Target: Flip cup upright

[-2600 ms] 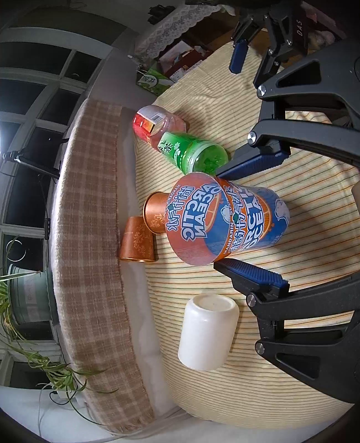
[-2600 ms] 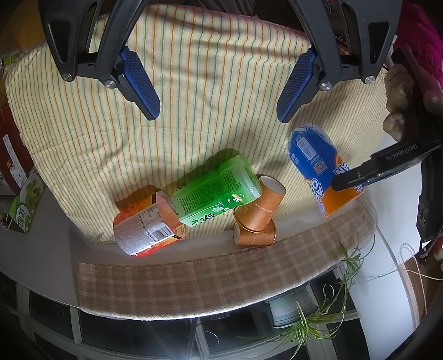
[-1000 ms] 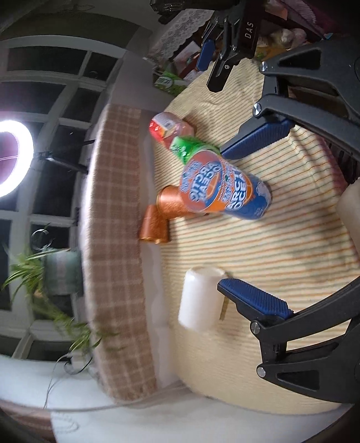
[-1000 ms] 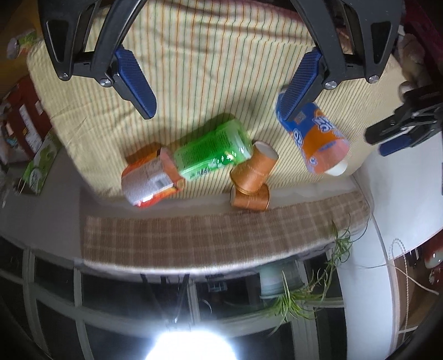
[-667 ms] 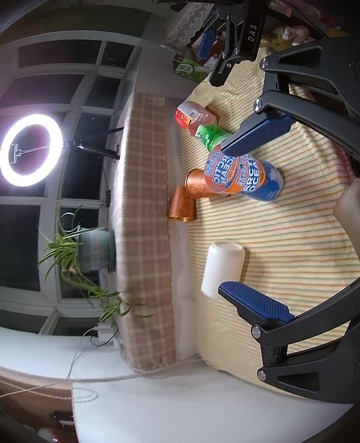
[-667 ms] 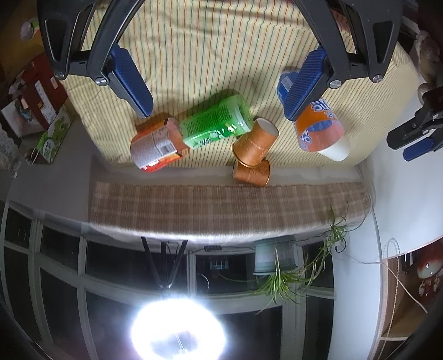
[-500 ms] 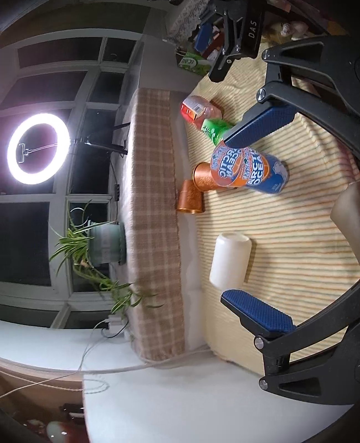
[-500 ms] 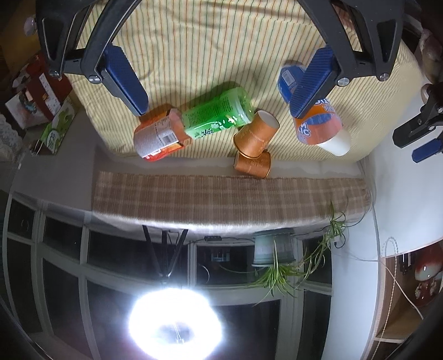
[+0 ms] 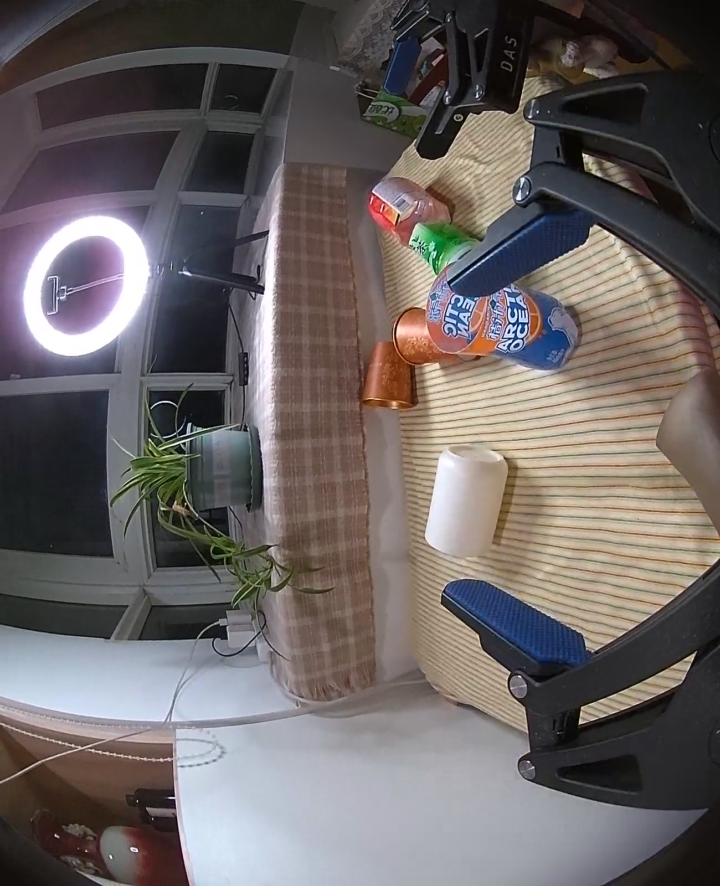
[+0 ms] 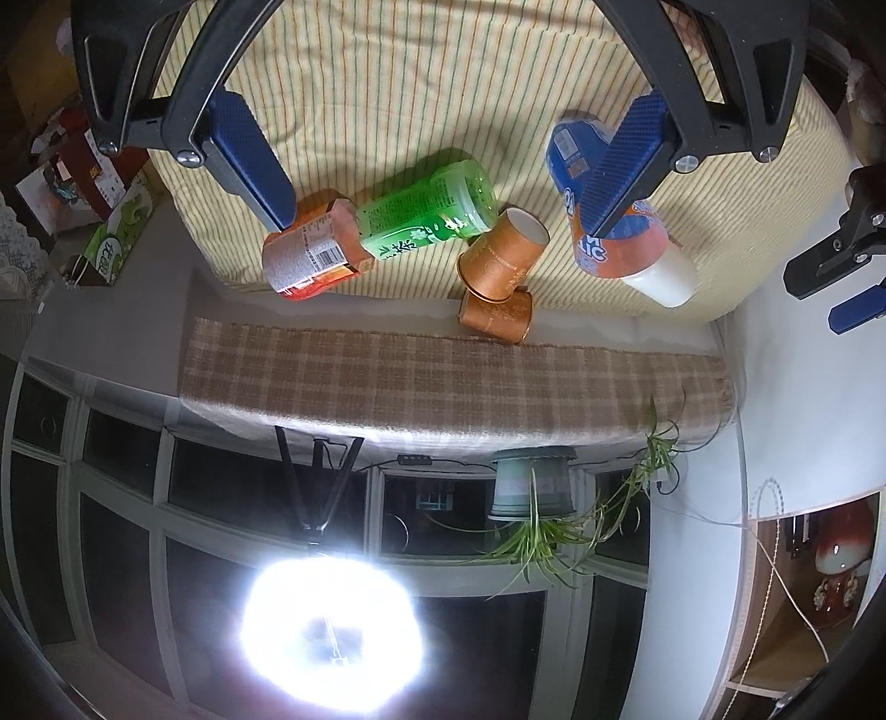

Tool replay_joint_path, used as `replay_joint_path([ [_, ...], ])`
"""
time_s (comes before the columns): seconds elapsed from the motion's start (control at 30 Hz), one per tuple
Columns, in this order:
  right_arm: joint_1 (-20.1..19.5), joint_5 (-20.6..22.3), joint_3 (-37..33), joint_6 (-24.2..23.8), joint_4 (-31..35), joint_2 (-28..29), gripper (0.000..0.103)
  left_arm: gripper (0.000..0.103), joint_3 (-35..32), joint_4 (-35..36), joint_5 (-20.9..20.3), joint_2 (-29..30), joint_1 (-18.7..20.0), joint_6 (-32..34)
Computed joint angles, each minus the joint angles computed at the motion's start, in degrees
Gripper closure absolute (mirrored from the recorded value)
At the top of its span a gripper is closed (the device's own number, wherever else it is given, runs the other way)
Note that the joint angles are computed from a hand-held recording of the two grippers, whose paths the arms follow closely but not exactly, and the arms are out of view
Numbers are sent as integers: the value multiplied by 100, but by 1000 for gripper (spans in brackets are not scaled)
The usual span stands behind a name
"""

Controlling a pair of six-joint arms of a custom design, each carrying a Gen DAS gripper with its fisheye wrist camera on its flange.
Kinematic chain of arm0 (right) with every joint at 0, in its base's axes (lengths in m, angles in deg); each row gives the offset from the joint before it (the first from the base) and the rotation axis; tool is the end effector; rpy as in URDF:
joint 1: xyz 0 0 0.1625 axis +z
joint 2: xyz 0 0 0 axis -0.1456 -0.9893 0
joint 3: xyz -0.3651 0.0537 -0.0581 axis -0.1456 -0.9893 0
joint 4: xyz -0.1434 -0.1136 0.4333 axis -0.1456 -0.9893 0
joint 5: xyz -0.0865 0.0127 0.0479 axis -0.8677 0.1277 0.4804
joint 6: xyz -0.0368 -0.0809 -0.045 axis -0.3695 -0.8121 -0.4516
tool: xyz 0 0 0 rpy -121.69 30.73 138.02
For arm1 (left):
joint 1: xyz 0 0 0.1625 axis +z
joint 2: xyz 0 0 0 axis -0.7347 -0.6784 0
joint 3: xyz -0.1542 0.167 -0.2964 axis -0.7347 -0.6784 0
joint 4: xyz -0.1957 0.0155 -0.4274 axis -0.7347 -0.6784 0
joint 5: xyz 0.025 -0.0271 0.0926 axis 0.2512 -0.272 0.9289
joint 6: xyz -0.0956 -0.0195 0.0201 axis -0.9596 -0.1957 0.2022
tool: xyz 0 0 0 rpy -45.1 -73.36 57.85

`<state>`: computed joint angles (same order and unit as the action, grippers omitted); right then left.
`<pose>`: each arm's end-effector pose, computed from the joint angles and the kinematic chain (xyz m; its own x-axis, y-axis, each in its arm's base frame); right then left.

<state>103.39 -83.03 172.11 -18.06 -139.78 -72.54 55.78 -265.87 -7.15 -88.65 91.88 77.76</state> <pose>0.1531 -0.6825 0.3618 -0.6962 -0.0060 0.7178 -0.6370 0.4662 -0.6139 -0.3997 -0.6881 0.1379 -0.6879 0.1837 -0.7022 0.7029 0.4100 -0.5812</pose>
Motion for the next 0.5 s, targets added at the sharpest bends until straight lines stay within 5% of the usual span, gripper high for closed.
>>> replay_joint_path([
  [0.5,6,7,-55,-27,91,60,0,0,-11,45,22,3,26,-64],
])
